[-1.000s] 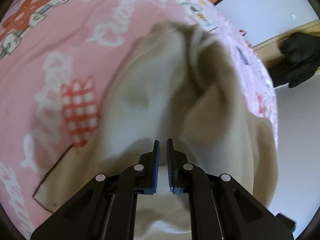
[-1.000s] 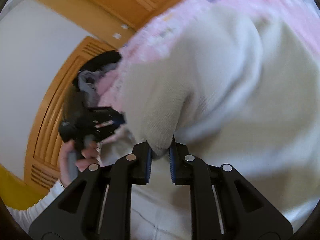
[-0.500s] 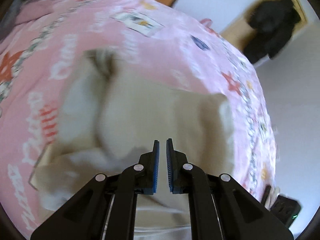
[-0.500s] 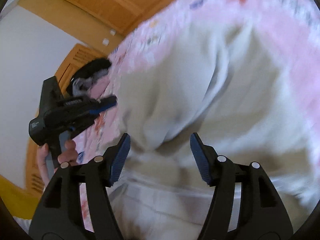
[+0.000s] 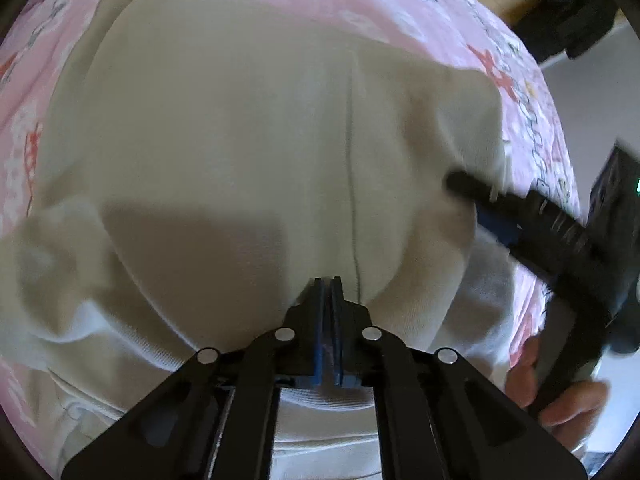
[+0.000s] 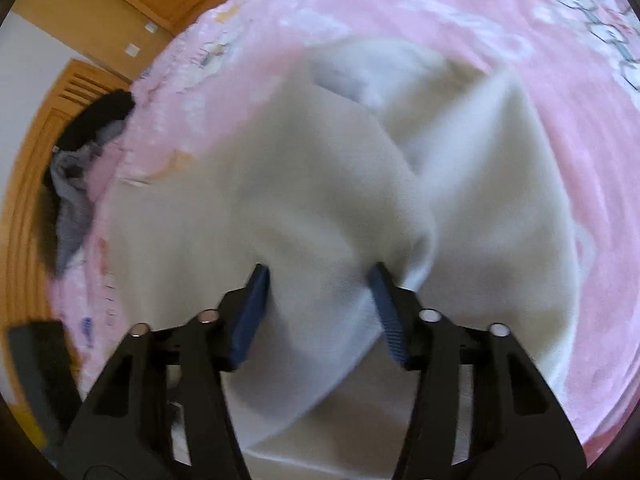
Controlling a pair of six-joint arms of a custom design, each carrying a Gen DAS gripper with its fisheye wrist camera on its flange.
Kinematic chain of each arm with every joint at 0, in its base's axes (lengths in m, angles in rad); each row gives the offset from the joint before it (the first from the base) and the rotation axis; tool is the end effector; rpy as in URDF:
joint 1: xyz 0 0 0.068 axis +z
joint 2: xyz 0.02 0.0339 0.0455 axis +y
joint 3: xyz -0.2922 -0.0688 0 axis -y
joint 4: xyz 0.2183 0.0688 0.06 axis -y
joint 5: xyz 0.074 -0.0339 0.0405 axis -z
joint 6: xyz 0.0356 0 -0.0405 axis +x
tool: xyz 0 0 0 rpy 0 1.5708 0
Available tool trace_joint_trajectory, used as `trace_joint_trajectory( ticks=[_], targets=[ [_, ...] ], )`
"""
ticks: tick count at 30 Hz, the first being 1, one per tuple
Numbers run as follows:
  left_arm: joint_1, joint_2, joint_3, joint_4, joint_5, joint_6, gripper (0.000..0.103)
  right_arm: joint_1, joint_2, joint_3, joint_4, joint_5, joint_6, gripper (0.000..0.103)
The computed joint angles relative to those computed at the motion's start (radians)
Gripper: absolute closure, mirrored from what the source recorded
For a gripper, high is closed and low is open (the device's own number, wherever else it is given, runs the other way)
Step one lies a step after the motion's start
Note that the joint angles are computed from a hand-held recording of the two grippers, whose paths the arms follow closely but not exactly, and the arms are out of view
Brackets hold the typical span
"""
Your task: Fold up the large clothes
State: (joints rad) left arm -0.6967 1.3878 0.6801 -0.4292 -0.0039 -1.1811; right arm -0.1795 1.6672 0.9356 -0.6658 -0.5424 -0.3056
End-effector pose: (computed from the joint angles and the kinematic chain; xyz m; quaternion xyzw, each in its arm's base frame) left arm 0.1671 -0.1396 0.2051 -0.2346 0.9480 -0.1726 0.1287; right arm 0.2676 -0.0299 0.2002 -0.0836 0.9565 0.2390 0.1451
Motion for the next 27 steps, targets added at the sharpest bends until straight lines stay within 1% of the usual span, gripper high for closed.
trace_joint_trajectory(
  ticks=[2,3,5,6,9,11,13,14,16,17,19,21,22,24,25,27],
  targets=[
    [-0.024,0.006,-0.015,0.018,-0.039,-0.02,0.1,-0.04,-0.04,-0.094,0.063,0.019,-0.049,0.055],
    [-0.037,0.027,-0.004,0.002,-0.068,-0.009,0.1,-0.049,-0.056,-0.13,0.09,0.032,-0.079,0.055],
    [-0.04,0.058,0.006,-0.004,-0.092,0.016,0.099,-0.065,-0.073,-0.174,0.135,0.03,-0.123,0.055],
    [-0.041,0.069,0.02,-0.017,-0.101,0.021,0.1,-0.074,-0.078,-0.179,0.136,0.02,-0.134,0.055],
    [-0.048,0.066,0.071,-0.092,-0.123,0.043,0.1,-0.106,-0.059,-0.131,0.068,-0.022,-0.151,0.054],
    [-0.067,0.053,0.101,-0.153,-0.151,0.047,0.1,-0.143,-0.072,-0.07,-0.02,-0.081,-0.168,0.054],
    [-0.1,0.038,0.145,-0.245,-0.203,0.042,0.1,-0.144,-0.103,-0.023,-0.05,-0.106,-0.154,0.052],
    [-0.107,0.025,0.151,-0.271,-0.218,0.044,0.1,-0.136,-0.116,0.009,-0.062,-0.112,-0.144,0.052],
    [-0.095,-0.01,0.15,-0.303,-0.224,0.049,0.1,-0.107,-0.11,0.079,-0.09,-0.142,-0.118,0.052],
    [-0.079,-0.026,0.141,-0.301,-0.211,0.051,0.1,-0.074,-0.095,0.12,-0.097,-0.14,-0.099,0.052],
    [-0.047,-0.055,0.116,-0.289,-0.184,0.047,0.1,0.01,-0.075,0.171,-0.071,-0.063,-0.053,0.052],
    [-0.034,-0.046,0.111,-0.282,-0.186,0.038,0.1,0.106,-0.03,0.204,-0.001,0.036,0.003,0.053],
    [-0.018,-0.045,0.099,-0.273,-0.172,0.029,0.1,0.154,0.014,0.227,0.033,0.119,0.034,0.053],
    [0.007,-0.05,0.076,-0.254,-0.142,0.019,0.1,0.2,0.115,0.287,0.044,0.186,0.056,0.053],
    [0.028,-0.04,0.073,-0.243,-0.126,0.029,0.1,0.227,0.168,0.317,0.063,0.246,0.062,0.053],
    [0.076,-0.037,0.052,-0.212,-0.086,0.04,0.1,0.258,0.269,0.383,0.065,0.324,0.057,0.053]
  ],
)
